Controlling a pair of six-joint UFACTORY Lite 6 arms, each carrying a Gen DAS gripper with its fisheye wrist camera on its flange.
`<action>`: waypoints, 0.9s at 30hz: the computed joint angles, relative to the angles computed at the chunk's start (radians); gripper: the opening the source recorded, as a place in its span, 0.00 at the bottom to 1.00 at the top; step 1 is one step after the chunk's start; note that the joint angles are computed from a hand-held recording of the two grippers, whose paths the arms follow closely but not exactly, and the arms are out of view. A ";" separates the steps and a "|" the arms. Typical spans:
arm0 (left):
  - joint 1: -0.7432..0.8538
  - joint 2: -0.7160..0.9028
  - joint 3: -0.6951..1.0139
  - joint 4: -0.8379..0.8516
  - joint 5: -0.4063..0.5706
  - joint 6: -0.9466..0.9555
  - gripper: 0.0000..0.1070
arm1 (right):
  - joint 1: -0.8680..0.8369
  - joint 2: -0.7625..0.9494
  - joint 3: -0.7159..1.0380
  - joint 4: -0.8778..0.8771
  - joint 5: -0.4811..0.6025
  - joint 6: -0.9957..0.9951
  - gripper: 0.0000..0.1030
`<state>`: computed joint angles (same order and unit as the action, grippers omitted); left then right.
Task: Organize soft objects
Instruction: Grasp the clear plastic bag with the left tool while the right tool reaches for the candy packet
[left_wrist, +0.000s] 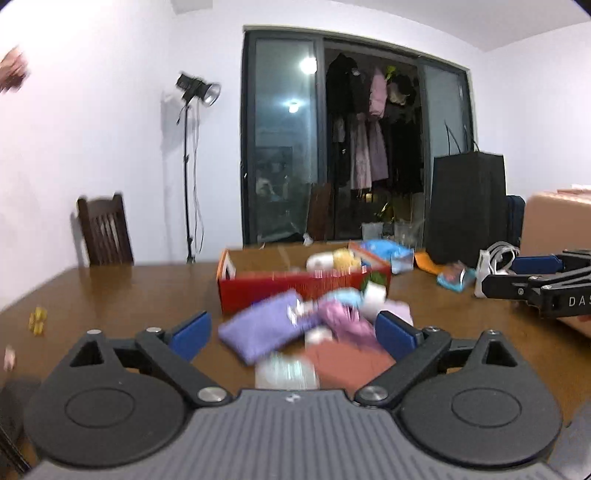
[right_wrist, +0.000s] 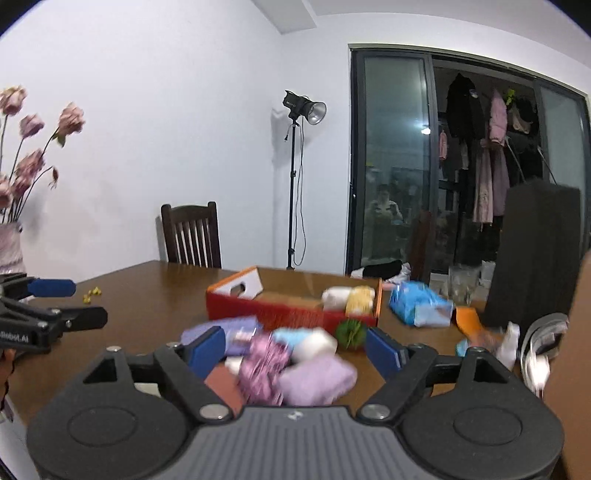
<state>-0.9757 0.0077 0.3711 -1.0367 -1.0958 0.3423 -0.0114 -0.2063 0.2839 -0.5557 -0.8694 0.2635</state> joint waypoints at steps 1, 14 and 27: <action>-0.044 0.011 -0.026 -0.038 -0.016 -0.041 0.91 | -0.010 -0.027 -0.076 0.012 -0.040 -0.013 0.81; 0.091 0.046 -0.116 0.124 0.008 -0.203 0.91 | 0.107 0.069 -0.158 0.187 -0.154 -0.080 0.81; 0.485 0.377 0.202 0.564 0.192 -0.353 0.70 | 0.205 0.489 0.356 0.162 0.043 -0.130 0.60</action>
<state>-0.4912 0.3848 0.5732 -0.4723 -0.9033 -0.0103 0.1936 0.2824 0.6396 -0.3942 -0.8259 0.1337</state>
